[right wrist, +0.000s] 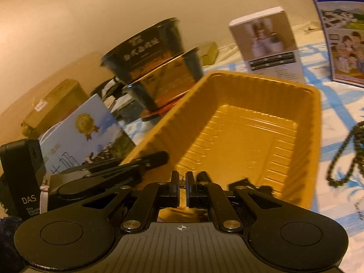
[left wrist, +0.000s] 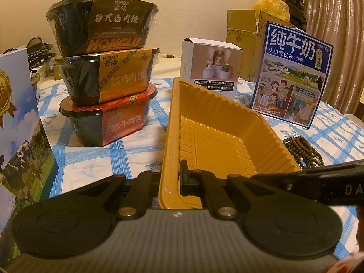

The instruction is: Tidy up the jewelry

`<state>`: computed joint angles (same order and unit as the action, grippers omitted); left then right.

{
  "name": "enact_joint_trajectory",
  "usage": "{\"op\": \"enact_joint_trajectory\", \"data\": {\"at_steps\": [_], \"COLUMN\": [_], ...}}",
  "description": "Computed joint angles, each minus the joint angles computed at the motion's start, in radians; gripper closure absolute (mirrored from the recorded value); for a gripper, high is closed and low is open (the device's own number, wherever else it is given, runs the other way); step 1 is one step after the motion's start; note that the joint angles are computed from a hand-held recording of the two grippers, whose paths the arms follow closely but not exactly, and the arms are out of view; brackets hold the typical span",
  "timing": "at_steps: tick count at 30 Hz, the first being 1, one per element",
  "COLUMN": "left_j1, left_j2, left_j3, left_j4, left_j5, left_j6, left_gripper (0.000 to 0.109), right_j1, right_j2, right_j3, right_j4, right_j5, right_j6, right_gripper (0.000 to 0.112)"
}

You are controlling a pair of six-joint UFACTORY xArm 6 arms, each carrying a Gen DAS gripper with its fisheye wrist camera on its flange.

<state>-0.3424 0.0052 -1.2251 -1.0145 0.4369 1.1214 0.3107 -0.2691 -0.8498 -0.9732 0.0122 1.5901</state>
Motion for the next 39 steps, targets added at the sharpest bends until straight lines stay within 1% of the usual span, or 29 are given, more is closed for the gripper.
{"op": "enact_joint_trajectory", "data": {"at_steps": [1,2,4,6,7,10,12,13,16,20,24,26,30,32,37,38,39], "left_j1": [0.000,0.001,0.001,0.002,0.001,0.003,0.004,0.003,0.003,0.003,0.003,0.003,0.003,0.004,0.004,0.004,0.004], "left_j2": [0.000,0.000,-0.001,0.000,-0.001,-0.001,0.000,-0.001,0.000,0.003,0.003,0.003,0.006,0.005,0.007,0.006,0.006], "left_j3": [0.000,0.000,0.002,0.001,0.003,0.003,0.002,0.003,0.004,0.000,-0.001,-0.001,-0.004,-0.004,-0.006,-0.006,-0.006], "left_j4": [0.001,0.000,0.001,-0.002,-0.002,-0.004,-0.004,-0.005,-0.003,0.000,0.001,0.000,0.003,0.004,0.008,0.007,0.007], "left_j5": [0.000,0.002,0.002,0.002,0.001,0.003,0.005,0.004,0.001,0.001,0.002,0.002,0.002,0.005,0.004,0.004,0.004], "left_j6": [-0.002,-0.003,-0.005,-0.002,-0.003,0.000,-0.001,0.000,-0.003,-0.006,-0.006,-0.004,-0.005,-0.006,-0.009,-0.007,-0.006], "left_gripper": [0.104,0.104,0.104,0.104,0.104,0.104,0.104,0.104,0.104,0.104,0.104,0.104,0.104,0.104,0.104,0.104,0.104], "right_j1": [0.004,0.008,0.010,0.009,0.007,0.017,0.031,0.041,0.079,0.126,0.140,0.135,0.113,0.097,0.040,0.026,0.009], "right_j2": [0.004,0.001,-0.012,-0.034,-0.050,-0.101,-0.158,-0.185,-0.290,-0.430,-0.543,-0.582,-0.635,-0.647,-0.643,-0.632,-0.616], "right_j3": [-0.004,-0.006,0.003,0.011,0.018,0.051,0.089,0.109,0.188,0.282,0.349,0.370,0.402,0.411,0.424,0.421,0.418], "right_j4": [0.011,-0.013,-0.023,-0.097,-0.143,-0.188,-0.234,-0.229,-0.173,-0.077,-0.008,0.011,0.063,0.084,0.108,0.107,0.105], "right_j5": [0.003,0.014,0.018,0.031,0.039,0.075,0.124,0.151,0.269,0.462,0.623,0.673,0.737,0.746,0.718,0.709,0.692], "right_j6": [-0.009,0.015,0.020,0.101,0.151,0.217,0.275,0.275,0.243,0.187,0.151,0.132,0.039,-0.007,-0.126,-0.155,-0.183], "right_gripper": [0.107,0.105,0.096,0.070,0.067,0.067,0.067,0.067,0.067,0.067,0.067,0.067,0.067,0.067,0.067,0.069,0.074]}}
